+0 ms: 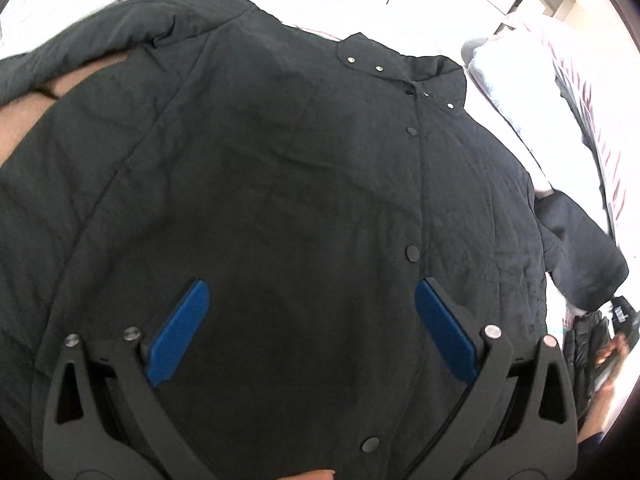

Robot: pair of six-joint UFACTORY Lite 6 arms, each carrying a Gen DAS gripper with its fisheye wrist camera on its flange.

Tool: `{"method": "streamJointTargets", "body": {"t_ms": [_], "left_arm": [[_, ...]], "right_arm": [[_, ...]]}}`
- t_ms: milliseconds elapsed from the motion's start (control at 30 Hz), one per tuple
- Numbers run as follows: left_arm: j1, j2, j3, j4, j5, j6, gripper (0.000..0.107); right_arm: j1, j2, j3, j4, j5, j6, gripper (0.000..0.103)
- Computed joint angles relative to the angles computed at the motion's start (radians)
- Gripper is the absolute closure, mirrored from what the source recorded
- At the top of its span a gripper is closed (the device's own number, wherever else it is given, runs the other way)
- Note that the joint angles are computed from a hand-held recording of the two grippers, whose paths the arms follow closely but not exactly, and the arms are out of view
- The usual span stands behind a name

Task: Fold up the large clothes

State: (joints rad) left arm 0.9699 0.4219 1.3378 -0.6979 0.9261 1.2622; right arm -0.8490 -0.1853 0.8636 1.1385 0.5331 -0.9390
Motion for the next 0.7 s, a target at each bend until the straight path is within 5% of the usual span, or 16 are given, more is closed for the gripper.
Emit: {"method": "streamJointTargets", "body": {"t_ms": [133,267,700], "left_arm": [[0.013,-0.005,0.001,0.000,-0.012,0.010,0.004],[0.008,0.022,0.029,0.013,-0.010,-0.014,0.004],[-0.026,0.087,0.072,0.126,-0.008,-0.063,0.004]], "right_arm": [[-0.066,-0.167,0.014,0.057,0.201,0.054,0.098],[-0.088,-0.270,0.060,-0.015,0.269,0.175,0.098],[0.107,-0.321,0.021,-0.500,-0.049,0.637,0.099]]}}
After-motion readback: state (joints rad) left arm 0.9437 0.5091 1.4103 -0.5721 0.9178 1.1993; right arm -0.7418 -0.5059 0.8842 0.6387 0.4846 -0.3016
